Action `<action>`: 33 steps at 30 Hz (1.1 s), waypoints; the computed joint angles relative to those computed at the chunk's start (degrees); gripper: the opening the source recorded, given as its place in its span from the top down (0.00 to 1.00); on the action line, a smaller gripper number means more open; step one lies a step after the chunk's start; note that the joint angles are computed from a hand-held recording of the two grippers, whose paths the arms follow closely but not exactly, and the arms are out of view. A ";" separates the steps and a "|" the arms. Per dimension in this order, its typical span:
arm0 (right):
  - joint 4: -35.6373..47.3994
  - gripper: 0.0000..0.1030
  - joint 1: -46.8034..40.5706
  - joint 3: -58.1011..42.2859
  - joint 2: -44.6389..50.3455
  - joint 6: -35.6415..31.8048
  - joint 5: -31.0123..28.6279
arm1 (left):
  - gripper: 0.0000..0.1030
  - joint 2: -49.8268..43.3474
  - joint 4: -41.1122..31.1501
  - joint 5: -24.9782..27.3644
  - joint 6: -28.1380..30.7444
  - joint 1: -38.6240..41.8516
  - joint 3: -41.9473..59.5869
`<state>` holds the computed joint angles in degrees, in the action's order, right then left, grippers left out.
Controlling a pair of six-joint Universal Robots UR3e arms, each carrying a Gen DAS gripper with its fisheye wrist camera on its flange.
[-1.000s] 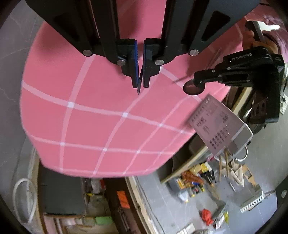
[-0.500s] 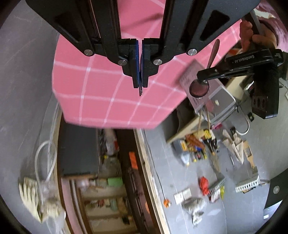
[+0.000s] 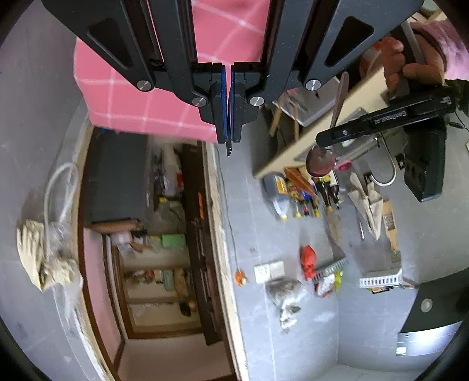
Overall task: Organize utensils
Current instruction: 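Lift the spoon and fork up over the white basket with both tools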
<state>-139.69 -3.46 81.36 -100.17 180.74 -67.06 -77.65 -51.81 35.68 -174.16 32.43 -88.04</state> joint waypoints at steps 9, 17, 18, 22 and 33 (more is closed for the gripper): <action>2.32 0.98 19.35 -22.04 17.84 0.17 -19.96 | 0.97 -8.35 5.48 -12.00 -2.74 7.60 -1.79; 6.46 0.98 27.22 -31.36 26.07 -2.53 -30.72 | 0.97 -14.76 19.80 -13.92 -9.29 7.31 -6.07; 6.77 0.98 27.51 -31.75 26.42 -2.63 -31.11 | 0.97 -14.90 20.46 -13.67 -8.87 7.22 -6.83; 6.81 0.98 28.58 -30.57 26.89 -1.94 -31.70 | 0.97 -14.07 21.92 -12.36 -6.05 7.21 -10.98; 5.48 0.98 28.97 -23.77 26.00 0.20 -31.02 | 0.97 -12.11 24.43 -10.97 -2.74 7.36 -16.35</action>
<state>-134.21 25.52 57.59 -74.17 180.94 -98.08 -89.75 -27.38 24.71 -176.90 39.79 -104.39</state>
